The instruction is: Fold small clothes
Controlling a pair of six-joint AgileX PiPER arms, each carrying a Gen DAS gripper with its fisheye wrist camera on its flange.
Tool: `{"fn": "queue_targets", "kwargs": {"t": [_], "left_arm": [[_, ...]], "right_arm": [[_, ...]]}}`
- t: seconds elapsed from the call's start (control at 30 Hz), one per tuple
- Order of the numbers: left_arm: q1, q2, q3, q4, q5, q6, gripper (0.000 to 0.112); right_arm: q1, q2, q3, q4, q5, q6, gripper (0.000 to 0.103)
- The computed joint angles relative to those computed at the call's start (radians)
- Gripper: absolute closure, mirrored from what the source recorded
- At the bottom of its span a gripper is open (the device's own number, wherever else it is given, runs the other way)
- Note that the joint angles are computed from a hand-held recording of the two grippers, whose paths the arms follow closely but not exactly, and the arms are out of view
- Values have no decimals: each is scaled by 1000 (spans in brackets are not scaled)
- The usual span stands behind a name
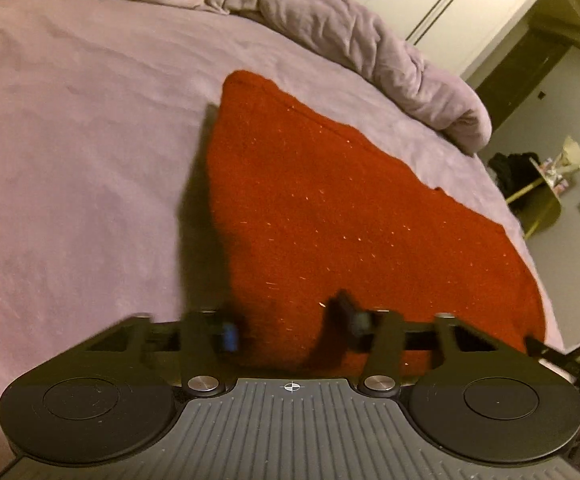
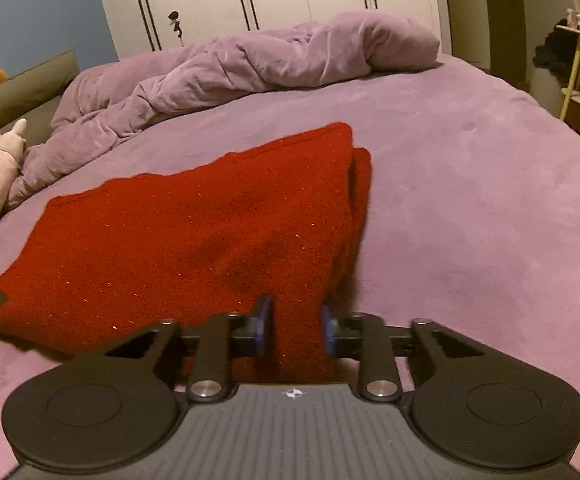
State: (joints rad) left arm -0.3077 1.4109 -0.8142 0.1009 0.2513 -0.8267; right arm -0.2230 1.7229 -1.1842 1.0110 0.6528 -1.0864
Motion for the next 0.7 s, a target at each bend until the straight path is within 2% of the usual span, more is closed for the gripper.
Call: {"fn": "queue_targets", "kwargs": {"t": [0.1, 0.17, 0.33, 0.37, 0.57, 0.63, 0.7], "left_arm": [[-7, -18, -25, 39, 57, -21, 87], [-23, -15, -56, 92, 112, -65, 87], [-55, 12, -104, 162, 188, -113, 88], [-58, 14, -108, 167, 196, -116, 88], [-49, 0, -107, 130, 206, -88, 88], [-45, 0, -105, 118, 206, -80, 88], [-35, 7, -99, 94, 203, -58, 88]], "right_arm": [[-77, 24, -34, 109, 143, 23, 90], [-104, 40, -43, 134, 169, 48, 90], [23, -21, 29, -128, -85, 96, 91], [42, -34, 34, -157, -106, 114, 91], [12, -54, 14, -111, -44, 139, 91], [21, -53, 20, -158, -79, 166, 91], [54, -42, 19, -287, -141, 270, 93]]}}
